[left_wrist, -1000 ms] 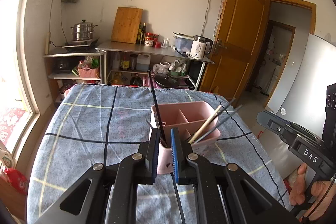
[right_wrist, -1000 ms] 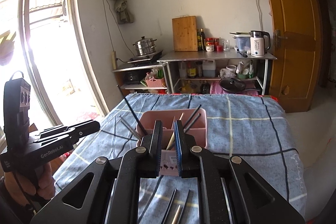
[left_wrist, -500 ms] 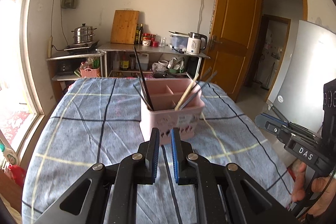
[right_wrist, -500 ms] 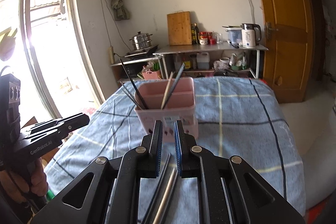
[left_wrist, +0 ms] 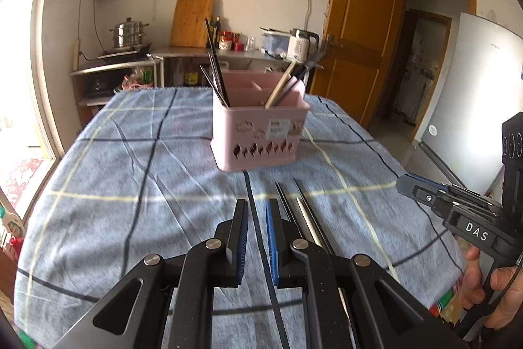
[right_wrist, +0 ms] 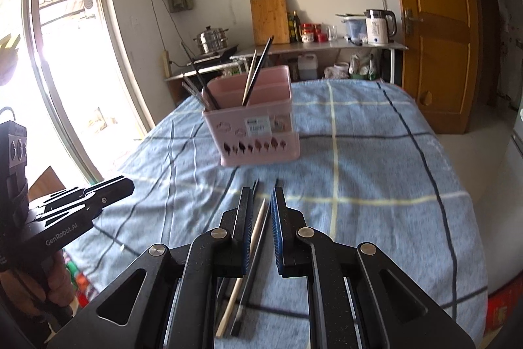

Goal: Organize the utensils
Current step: 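Withdraw both open tools from the basket back to the remaining chopsticks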

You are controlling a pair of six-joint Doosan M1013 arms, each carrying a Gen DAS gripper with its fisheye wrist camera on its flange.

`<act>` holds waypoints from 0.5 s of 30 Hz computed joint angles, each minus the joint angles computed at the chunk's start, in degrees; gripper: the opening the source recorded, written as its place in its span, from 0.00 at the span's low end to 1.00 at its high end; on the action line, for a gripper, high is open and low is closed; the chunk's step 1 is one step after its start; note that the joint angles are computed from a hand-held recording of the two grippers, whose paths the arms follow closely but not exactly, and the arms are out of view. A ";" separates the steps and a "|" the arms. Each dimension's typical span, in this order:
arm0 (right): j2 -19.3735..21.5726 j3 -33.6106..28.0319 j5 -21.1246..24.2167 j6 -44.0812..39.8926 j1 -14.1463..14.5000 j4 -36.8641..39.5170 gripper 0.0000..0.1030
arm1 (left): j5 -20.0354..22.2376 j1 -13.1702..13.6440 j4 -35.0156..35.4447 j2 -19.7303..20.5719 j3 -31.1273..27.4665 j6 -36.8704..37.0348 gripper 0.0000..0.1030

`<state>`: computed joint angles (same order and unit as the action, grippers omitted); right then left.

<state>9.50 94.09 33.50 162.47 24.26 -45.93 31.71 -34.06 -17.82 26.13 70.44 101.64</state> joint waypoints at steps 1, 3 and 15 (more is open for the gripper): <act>0.07 0.18 0.16 -0.33 0.15 0.49 0.11 | 0.30 -0.02 -0.34 0.02 0.18 0.39 0.10; 0.24 0.35 0.43 -1.21 0.27 1.70 0.11 | 0.75 -0.07 -0.98 0.11 0.42 1.07 0.10; 2.42 -0.34 0.61 -7.97 -0.78 10.04 0.11 | 4.05 0.09 -2.81 2.18 -1.02 1.41 0.10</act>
